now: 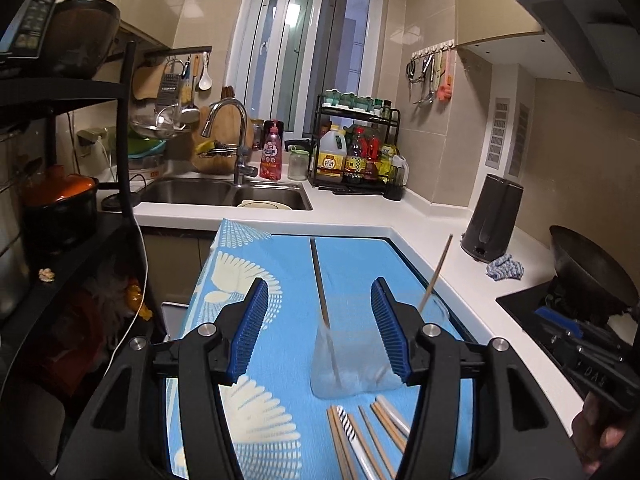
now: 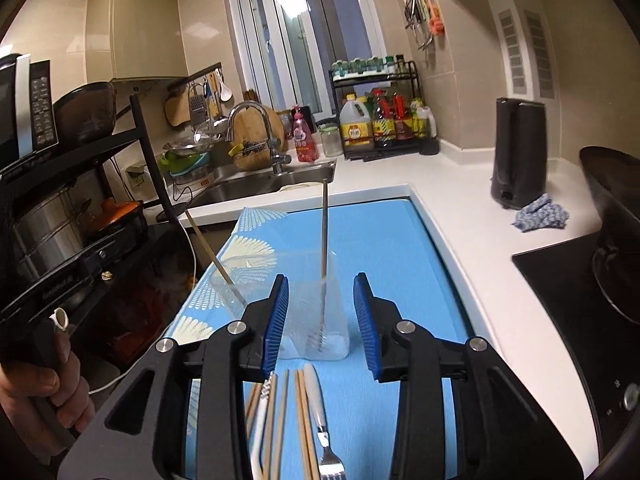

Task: Organize utensils
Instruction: 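Open both tools to drop the chopsticks into the container, then move both open tools back over the remaining utensils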

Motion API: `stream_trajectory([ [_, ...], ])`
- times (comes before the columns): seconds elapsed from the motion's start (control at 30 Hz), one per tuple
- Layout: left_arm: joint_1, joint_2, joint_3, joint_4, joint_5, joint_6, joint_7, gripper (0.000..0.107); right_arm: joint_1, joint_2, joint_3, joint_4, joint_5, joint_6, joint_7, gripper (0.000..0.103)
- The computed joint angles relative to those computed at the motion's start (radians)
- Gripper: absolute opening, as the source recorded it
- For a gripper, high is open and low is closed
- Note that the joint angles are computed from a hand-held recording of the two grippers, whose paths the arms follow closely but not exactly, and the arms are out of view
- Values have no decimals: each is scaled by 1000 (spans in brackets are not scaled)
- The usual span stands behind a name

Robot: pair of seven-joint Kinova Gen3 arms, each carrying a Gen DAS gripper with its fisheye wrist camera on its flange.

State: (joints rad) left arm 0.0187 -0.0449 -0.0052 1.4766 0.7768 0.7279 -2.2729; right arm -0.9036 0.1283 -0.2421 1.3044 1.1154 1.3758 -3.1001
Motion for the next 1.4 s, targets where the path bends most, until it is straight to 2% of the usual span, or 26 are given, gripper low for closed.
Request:
stream_trajectory([
  [0.17,20,-104,-38,176,43,-47,-88,58,-100,4,-47,89,86,148,-128,37],
  [0.3,78,-170,-94,312,106,-95,-190,60,-135,3,-72,165,73,176,-236,37],
  [0.43,132,-217,-115,420,113,-172,-239,60,-151,4,-89,222,31,170,-310,33],
  [0.6,146,-231,-120,471,49,-182,-180,60,-168,12,-98,258,11,164,-345,22],
  [0.7,137,-226,-125,463,-6,-140,-113,59,-170,13,-100,278,-11,147,-349,19],
  [0.83,131,-233,-127,481,-46,-150,-80,54,-163,4,-99,309,-30,120,-374,17],
  [0.87,129,-235,-129,494,-53,-160,-70,50,-157,3,-98,312,-42,114,-377,16],
  [0.9,127,-232,-131,501,-65,-159,-58,40,-153,1,-97,315,-47,111,-380,14],
  [1.03,127,-208,-132,506,-91,-115,-33,23,-137,-12,-100,341,-60,82,-407,13],
  [1.13,141,-207,-156,519,-47,-82,-92,22,-115,-26,-101,363,-80,32,-430,13],
  [1.3,130,-210,-136,538,-27,-49,-124,22,-48,-48,-92,398,-146,-117,-447,16],
  [1.4,122,-202,-121,543,-31,-31,-121,22,-14,-43,-84,404,-184,-169,-451,19],
])
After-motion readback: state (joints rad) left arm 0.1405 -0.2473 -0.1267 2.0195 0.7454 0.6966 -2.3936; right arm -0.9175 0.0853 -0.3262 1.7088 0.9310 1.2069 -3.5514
